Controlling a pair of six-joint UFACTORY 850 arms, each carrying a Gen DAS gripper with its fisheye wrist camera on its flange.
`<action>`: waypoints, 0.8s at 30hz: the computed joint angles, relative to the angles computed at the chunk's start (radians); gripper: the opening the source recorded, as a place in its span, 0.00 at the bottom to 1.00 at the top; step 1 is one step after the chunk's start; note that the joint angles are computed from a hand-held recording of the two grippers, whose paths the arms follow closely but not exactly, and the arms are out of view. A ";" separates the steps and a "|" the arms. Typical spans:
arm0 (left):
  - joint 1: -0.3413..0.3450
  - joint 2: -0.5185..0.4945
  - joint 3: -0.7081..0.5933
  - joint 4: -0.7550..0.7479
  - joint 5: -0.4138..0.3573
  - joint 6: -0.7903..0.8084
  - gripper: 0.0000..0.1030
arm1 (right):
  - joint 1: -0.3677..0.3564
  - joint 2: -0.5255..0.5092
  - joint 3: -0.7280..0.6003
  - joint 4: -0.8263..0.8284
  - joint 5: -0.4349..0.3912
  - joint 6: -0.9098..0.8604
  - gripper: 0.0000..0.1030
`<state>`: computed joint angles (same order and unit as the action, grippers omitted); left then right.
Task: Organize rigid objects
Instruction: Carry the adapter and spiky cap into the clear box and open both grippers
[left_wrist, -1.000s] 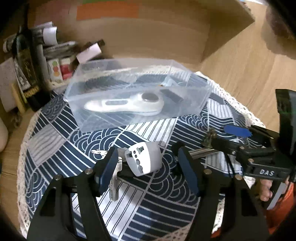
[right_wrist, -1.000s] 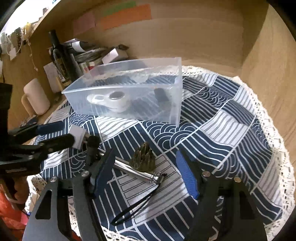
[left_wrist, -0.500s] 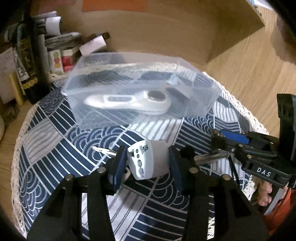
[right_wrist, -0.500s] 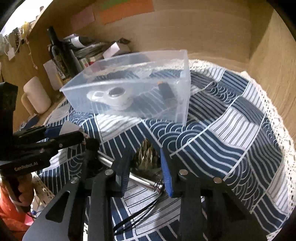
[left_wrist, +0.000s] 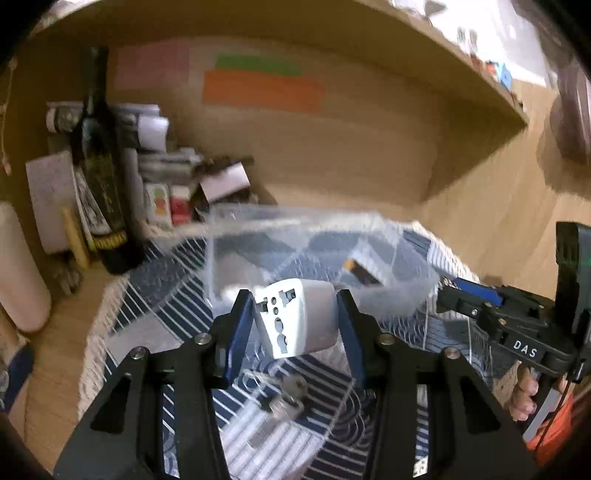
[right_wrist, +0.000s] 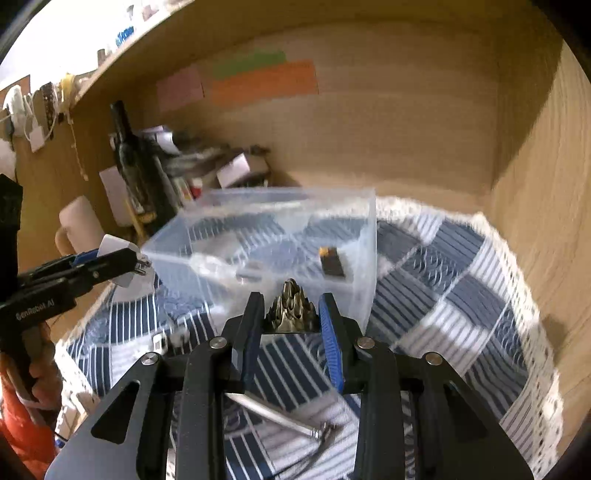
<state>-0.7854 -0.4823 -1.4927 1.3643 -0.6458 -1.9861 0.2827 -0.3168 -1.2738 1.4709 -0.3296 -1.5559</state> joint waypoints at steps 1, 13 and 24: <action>0.004 0.004 -0.002 0.011 -0.006 -0.008 0.44 | 0.004 -0.001 -0.007 0.027 0.007 -0.031 0.27; 0.078 -0.038 -0.131 -0.037 -0.015 0.121 0.44 | 0.039 -0.083 -0.162 0.070 0.035 -0.086 0.27; 0.142 -0.210 -0.344 -0.353 0.044 0.484 0.44 | 0.049 -0.267 -0.373 -0.512 -0.018 0.505 0.27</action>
<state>-0.6431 -0.6926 -1.8366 1.0114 -0.6018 -1.5021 0.3315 -0.5835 -1.6472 0.9589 -0.3476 -1.0510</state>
